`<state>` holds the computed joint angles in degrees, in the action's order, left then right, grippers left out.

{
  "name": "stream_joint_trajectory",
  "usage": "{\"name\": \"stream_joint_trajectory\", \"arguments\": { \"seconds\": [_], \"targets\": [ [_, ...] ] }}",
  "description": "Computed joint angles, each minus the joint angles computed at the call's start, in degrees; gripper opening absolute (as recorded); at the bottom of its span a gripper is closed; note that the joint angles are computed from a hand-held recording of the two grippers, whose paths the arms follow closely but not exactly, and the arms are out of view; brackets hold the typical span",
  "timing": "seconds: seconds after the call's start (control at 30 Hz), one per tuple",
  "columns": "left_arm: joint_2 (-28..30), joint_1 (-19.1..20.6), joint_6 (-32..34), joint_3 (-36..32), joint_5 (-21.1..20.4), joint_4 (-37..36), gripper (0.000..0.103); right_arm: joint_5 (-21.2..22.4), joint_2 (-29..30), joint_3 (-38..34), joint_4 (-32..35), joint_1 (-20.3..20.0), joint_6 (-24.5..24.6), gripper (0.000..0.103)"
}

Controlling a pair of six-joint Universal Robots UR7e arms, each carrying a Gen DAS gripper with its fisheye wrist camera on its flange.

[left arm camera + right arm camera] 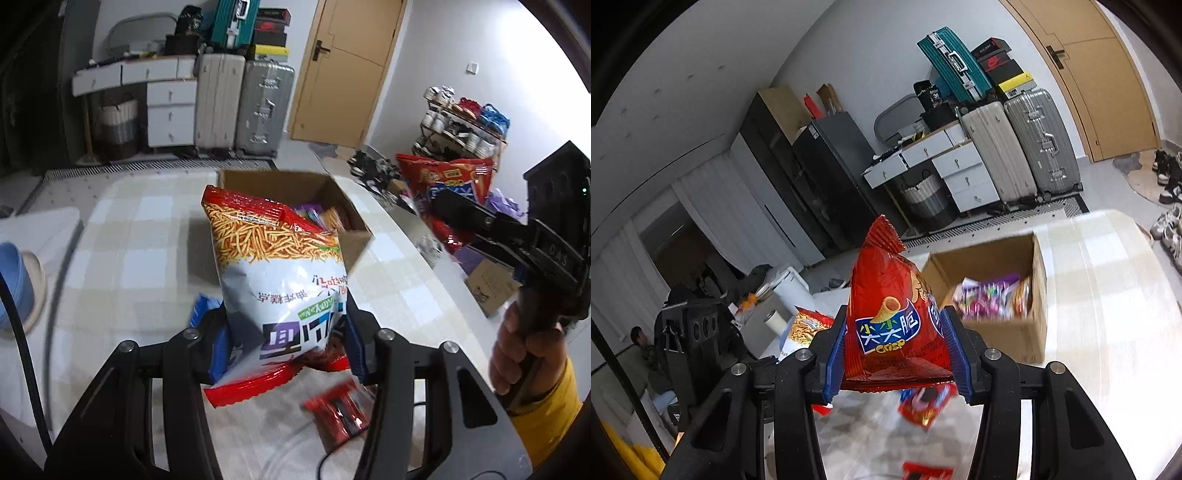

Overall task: Organize snacks
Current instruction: 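Lift both held bags and carry them over the cardboard box, then open both grippers to drop the two bags into the box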

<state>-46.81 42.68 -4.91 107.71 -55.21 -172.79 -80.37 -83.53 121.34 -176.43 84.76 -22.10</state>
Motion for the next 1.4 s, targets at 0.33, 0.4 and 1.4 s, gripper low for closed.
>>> {"name": "stream_joint_trajectory", "arguments": {
  "seconds": [0.33,0.4,1.4],
  "targets": [
    [6.14,1.99,4.32,-16.61,-1.87,5.09,0.047,-2.94,7.14,-12.59,5.02,0.86,4.73,0.048],
    [9.00,2.91,5.28,-22.28,-2.05,9.21,0.047,-3.82,8.63,-14.83,5.51,1.10,4.67,0.048],
    [43.64,12.84,11.38,-77.04,-5.18,44.40,0.048,-18.11,26.74,-35.43,18.68,-0.31,2.26,0.049]
  ]
}}
